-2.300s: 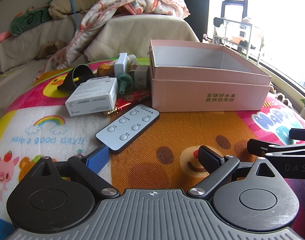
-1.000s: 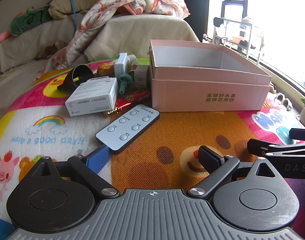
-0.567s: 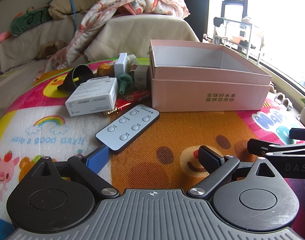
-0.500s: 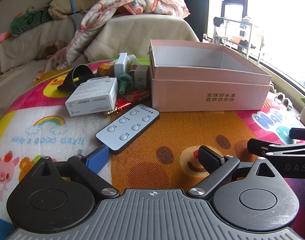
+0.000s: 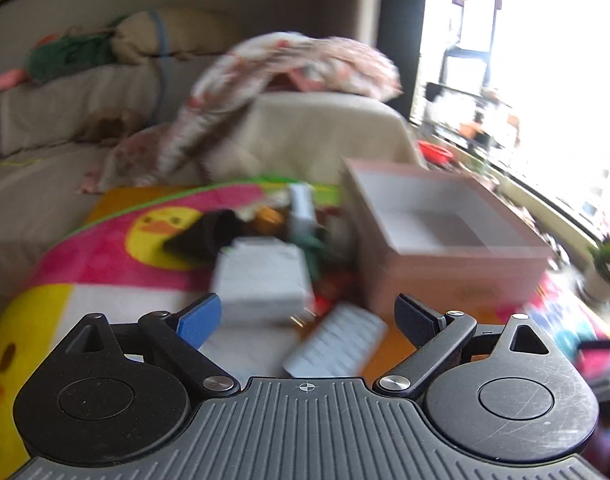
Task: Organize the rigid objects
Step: 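Grasp the small white packaged box with the left tool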
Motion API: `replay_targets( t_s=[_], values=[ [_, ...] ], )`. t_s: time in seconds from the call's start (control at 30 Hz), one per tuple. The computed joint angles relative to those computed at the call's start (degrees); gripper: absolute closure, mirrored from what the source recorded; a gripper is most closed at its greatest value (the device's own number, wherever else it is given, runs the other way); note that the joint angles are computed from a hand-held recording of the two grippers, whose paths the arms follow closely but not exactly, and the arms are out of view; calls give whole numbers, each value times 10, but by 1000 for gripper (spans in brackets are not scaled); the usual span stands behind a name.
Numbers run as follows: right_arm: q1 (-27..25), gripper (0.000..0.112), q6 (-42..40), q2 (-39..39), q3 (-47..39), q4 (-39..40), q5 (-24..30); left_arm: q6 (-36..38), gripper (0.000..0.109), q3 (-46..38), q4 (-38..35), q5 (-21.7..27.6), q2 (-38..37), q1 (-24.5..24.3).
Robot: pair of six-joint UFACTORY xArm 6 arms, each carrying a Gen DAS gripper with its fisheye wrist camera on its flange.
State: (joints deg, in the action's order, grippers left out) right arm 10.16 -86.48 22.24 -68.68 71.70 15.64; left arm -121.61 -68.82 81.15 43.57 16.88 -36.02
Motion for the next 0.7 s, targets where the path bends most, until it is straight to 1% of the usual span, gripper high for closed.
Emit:
replay_targets(
  t_s=[0.03,0.1,0.2,0.27,0.3,0.33,0.37,0.4,0.43,0.47,0.5,0.53,0.57,0.6,0.63,0.7],
  values=[
    [0,9,9,1,-1,-11,0,-4,11,-1,-6,-14,0,19],
    [-1,9,6,5,-6,-17,6,-1,11,-14,-9,-62,14,60],
    [-3,9,-7,5,-8,-7,12,32,11,-47,-45,-129,51,101],
    [-2,9,-28,-1,-5,-6,16,56,12,-65,-72,-147,71,113],
    [-5,9,-62,-8,-2,4,43,66,14,-67,-79,-154,76,117],
    [-8,9,-101,-16,2,23,72,65,30,-66,-71,-161,77,120],
    [-7,9,-156,-27,9,63,95,59,34,-58,-60,-160,72,117],
    [-3,9,-216,-36,17,116,112,38,34,-44,-38,-162,61,115],
    [1,9,-256,-44,24,146,131,5,35,-21,-11,-172,44,113],
    [8,9,-274,-47,25,151,143,-39,35,6,27,-185,25,112],
    [16,9,-274,-43,21,133,157,-86,35,34,69,-194,4,109],
    [24,9,-253,-36,9,91,175,-122,35,65,96,-191,-20,101],
    [32,9,-219,-25,-9,37,198,-139,35,96,104,-180,-46,90],
    [37,9,-199,-14,-26,6,215,-151,35,127,102,-163,-73,75],
    [47,9,-189,-1,-43,-7,226,-167,35,154,104,-148,-97,60],
    [71,9,-181,22,-69,-18,210,-204,35,205,115,-123,-144,33]
  ],
)
